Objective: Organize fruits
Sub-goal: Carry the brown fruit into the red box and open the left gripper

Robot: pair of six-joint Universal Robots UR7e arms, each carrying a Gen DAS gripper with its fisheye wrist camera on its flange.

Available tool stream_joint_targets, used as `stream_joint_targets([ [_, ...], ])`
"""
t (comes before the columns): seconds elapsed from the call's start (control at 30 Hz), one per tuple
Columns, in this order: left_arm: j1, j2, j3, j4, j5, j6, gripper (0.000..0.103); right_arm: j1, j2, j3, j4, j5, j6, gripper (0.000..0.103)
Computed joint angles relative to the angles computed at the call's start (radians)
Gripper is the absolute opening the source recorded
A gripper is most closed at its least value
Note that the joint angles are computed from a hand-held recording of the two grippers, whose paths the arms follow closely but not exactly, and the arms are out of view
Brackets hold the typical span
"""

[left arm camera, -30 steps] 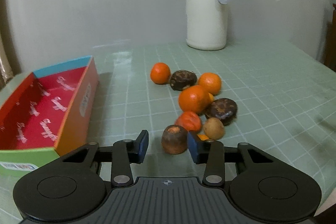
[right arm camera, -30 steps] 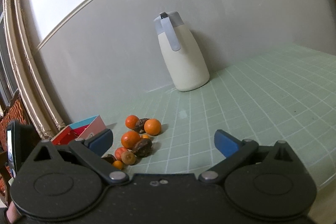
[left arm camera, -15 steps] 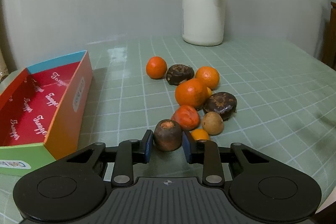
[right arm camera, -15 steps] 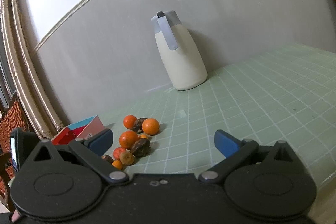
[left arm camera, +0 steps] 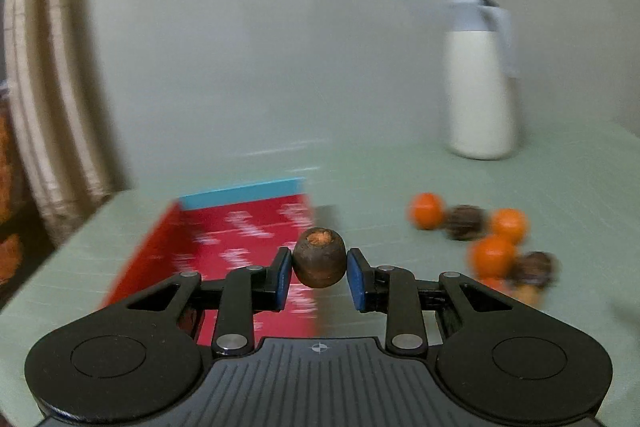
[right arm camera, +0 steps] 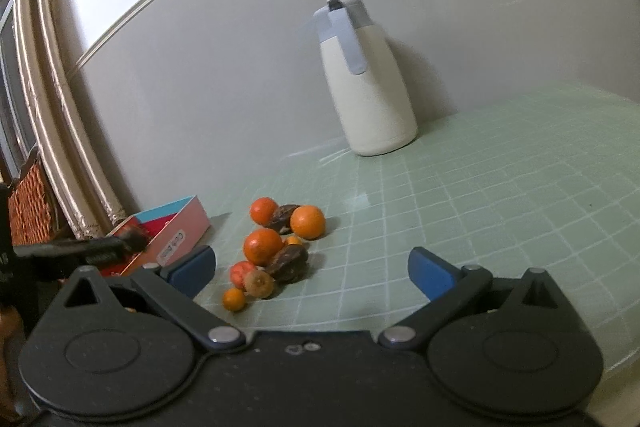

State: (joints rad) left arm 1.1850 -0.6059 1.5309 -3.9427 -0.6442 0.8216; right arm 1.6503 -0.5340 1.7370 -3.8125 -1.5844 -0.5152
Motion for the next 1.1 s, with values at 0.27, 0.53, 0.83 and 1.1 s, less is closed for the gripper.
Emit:
stream_joint_targets([
  [0.27,0.066,-0.020,-0.079,0.036,0.141,-0.057,0.030,0.025,0.030,-0.032,0.049,-0.019,-0.032,0.103],
  [0.53,0.087,-0.017,-0.108,0.102,0.216,-0.147,0.031,0.050,0.065,-0.071,0.091,-0.041,-0.066,0.103],
  [0.83,0.077,-0.028,-0.077,-0.005,0.198,-0.127,0.084,0.069,0.095,-0.105,0.089,-0.071,-0.107,0.103],
  [1.1,0.039,-0.050,-0.005,-0.217,0.171,0.023,0.094,0.060,0.094,-0.127,0.114,-0.067,-0.036,0.103],
])
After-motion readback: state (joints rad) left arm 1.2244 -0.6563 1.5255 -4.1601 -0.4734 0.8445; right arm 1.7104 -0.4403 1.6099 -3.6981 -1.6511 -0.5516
